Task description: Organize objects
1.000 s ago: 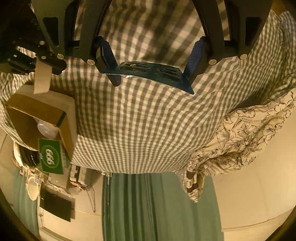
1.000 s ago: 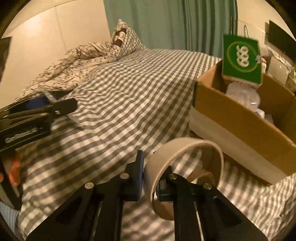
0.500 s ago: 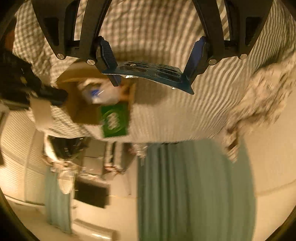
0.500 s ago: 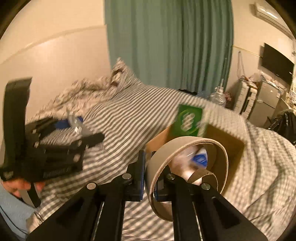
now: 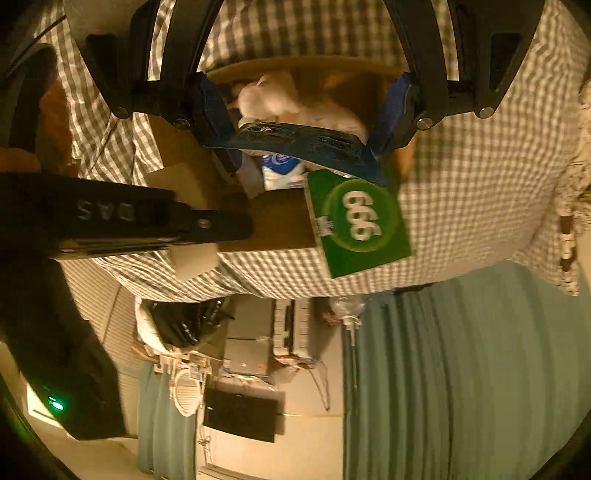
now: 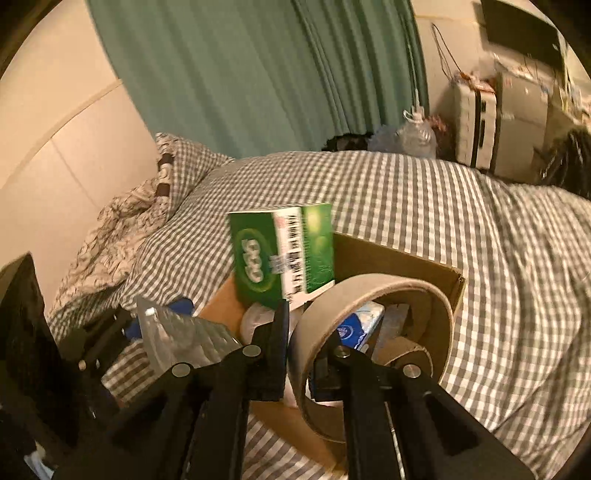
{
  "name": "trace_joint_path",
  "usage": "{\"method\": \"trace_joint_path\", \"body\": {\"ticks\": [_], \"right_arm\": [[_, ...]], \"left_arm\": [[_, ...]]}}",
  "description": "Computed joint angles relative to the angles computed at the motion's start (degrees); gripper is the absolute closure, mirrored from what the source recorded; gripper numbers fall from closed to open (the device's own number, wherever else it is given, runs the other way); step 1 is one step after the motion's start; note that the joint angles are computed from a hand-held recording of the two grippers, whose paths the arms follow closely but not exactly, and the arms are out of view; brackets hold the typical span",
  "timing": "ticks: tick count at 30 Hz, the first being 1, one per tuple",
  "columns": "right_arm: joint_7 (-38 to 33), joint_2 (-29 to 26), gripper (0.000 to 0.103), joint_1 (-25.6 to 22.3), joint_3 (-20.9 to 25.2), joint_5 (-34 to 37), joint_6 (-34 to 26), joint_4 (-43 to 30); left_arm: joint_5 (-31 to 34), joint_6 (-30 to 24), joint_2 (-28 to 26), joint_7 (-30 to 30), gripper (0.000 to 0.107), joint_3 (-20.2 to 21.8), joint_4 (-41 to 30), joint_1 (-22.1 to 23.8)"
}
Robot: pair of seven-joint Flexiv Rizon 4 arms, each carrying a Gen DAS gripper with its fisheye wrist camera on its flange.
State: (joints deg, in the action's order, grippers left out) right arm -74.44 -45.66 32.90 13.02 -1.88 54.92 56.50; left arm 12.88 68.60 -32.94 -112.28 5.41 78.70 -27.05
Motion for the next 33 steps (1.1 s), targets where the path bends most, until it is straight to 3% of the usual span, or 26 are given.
{"method": "trace_joint_path", "body": {"ticks": [2,4,5,6,8,10,17,24,33], "right_arm": [[0.4,-1.1,0.079,-0.1,-0.1,0.1,-1.1,-1.4],[1.5,-2.2,0.039,-0.1,-0.6,0.0,-3.3,-3.2],[1.7,-2.5,0.036,-0.1,-0.7,0.1,-3.9,-3.7],[1.8,-2.5,0.035,-0.1,-0.8,0.1,-4.2,-3.7],[2.3,-2.1,0.035,-0.2,-1.2,0.0,-4.4,-3.0],[2.9,-1.6,0.030,-0.1,-1.7,-0.3,-4.4,-2.0],[7.7,2.9,0.028,0.2,-3.6,-3.1,-3.6,3.7],[13.7,10.9,0.028,1.2,-5.1,-8.5,1.0,13.9],[25.5,23.1,0.028,4.2,-8.5,-24.5,5.9,29.3]], "left_arm": [[-1.9,0.1,-1.4,1.6,0.036,-1.9,-1.0,1.2],[-1.7,0.0,-2.5,2.0,0.035,-1.3,-2.0,0.6],[-1.4,-0.1,-2.8,2.2,0.034,-0.9,-2.5,0.3],[-0.9,-0.5,-3.3,2.5,0.033,-0.4,-3.2,-0.2],[0.3,-1.5,-3.9,1.5,0.018,1.1,-4.4,-1.5],[1.2,-2.6,-4.0,0.2,0.011,2.1,-5.0,-2.3],[3.7,-5.1,-0.9,-2.1,0.007,2.6,-2.8,-2.6],[7.1,-6.7,3.5,-6.2,0.004,2.3,-1.2,-2.9],[13.7,-7.7,10.6,-12.0,0.004,1.4,1.8,-3.4]]}}
